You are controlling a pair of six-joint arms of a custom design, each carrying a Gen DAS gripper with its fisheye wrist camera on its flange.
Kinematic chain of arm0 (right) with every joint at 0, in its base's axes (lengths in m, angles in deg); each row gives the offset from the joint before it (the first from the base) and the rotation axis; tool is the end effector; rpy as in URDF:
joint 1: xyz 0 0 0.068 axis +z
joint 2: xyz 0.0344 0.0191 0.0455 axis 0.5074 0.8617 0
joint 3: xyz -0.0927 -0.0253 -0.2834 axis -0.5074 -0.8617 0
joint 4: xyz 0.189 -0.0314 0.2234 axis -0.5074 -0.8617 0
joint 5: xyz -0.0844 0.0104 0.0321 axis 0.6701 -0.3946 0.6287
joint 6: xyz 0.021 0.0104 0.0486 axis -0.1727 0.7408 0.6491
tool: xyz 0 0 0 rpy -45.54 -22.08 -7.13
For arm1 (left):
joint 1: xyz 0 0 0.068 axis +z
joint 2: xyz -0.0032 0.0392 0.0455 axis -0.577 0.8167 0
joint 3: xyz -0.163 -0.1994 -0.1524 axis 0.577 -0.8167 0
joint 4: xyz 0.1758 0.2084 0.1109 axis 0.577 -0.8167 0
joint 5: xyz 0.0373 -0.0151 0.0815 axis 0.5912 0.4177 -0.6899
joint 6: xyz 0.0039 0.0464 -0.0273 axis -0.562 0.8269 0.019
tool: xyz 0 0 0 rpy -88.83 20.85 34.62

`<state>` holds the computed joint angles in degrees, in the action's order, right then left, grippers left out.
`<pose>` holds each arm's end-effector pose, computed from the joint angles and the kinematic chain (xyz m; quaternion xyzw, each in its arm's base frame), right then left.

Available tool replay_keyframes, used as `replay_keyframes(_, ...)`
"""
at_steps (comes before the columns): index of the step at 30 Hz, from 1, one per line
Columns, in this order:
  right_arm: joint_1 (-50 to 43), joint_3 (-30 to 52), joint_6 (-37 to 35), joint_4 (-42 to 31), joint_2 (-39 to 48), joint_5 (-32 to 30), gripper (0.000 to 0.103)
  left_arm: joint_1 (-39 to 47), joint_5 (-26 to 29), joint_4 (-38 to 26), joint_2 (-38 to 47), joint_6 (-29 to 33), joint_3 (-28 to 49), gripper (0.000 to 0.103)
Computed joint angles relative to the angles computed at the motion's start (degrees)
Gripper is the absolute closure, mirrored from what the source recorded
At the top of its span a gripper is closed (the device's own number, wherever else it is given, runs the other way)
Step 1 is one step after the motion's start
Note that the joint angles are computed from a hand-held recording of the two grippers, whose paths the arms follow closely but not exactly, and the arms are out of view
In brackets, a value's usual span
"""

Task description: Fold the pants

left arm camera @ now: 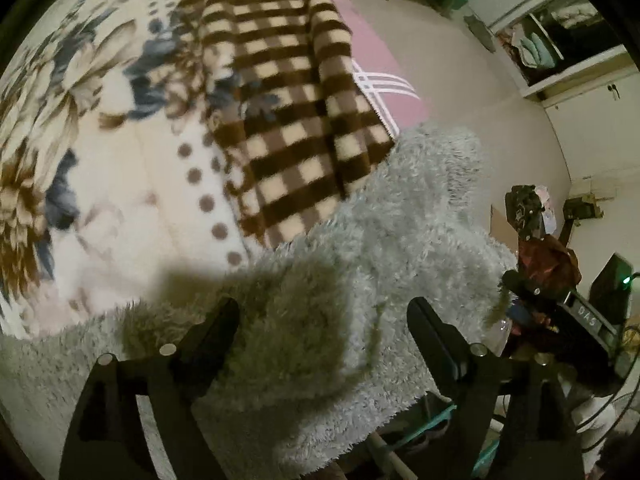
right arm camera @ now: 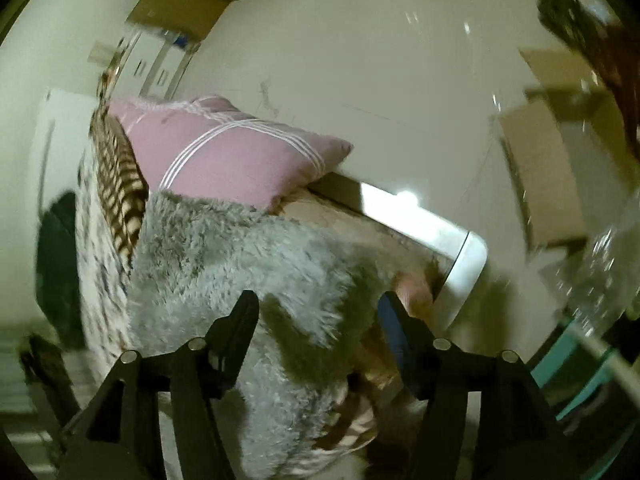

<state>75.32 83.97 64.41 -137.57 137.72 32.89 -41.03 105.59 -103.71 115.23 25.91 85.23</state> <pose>0.1526 0.1523 0.2591 0.3761 0.8953 0.2227 0.0866 0.2744 -0.0384 0.2591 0.0803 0.9854 -0.1491 0.0196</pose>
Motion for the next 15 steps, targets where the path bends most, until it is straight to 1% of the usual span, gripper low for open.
replay_keyframes(2,-0.11,-4.49,3.06,5.10,-2.05,-2.43,0.037,0.44,-0.69,0.76,-0.11,-0.46,-0.52,0.017)
replay_keyframes(3,-0.53,-6.98,3.85,9.04,-2.06,-4.59,0.037,0.62,-1.27,0.79,-0.19,-0.46,-0.69,0.017)
replay_keyframes(4,-0.97,-8.69,4.04,12.58,-1.07,-6.28,0.037,0.94,-1.59,1.33,0.00,-0.34,-1.16,0.017)
replay_keyframes(5,-1.22,-9.01,3.73,14.12,-0.07,-6.43,0.037,1.15,-1.90,1.61,0.01,-0.44,-1.40,0.017)
replay_keyframes(6,-1.11,-9.32,2.54,16.48,1.33,-5.78,0.046,0.96,-2.25,1.86,-0.31,-0.89,-1.62,0.017)
replay_keyframes(7,-0.78,-8.98,0.65,18.09,2.40,-4.30,0.080,1.17,-2.54,1.82,-1.03,-0.89,-2.08,0.017)
replay_keyframes(8,-0.14,-7.43,-0.82,16.89,3.61,-2.03,0.088,1.35,-2.53,1.83,-1.34,-0.99,-2.21,0.017)
replay_keyframes(10,2.18,-4.15,-1.15,12.84,3.43,4.23,0.091,1.89,-2.57,1.72,-2.66,-0.83,-2.85,0.017)
replay_keyframes(12,4.59,-2.62,2.21,9.09,1.50,8.97,0.091,2.73,-2.93,1.90,-3.90,-0.47,-3.95,0.017)
replay_keyframes(13,5.50,-3.62,4.46,9.28,-0.24,9.57,0.091,4.23,-2.87,1.63,-4.17,0.77,-4.36,0.017)
replay_keyframes(14,5.91,-4.74,5.41,10.57,-1.11,9.09,0.090,4.30,-2.93,1.78,-4.17,0.55,-4.73,0.017)
replay_keyframes(15,5.98,-7.63,6.47,14.22,-2.40,6.82,0.084,4.38,-3.02,1.96,-4.14,0.16,-5.39,0.017)
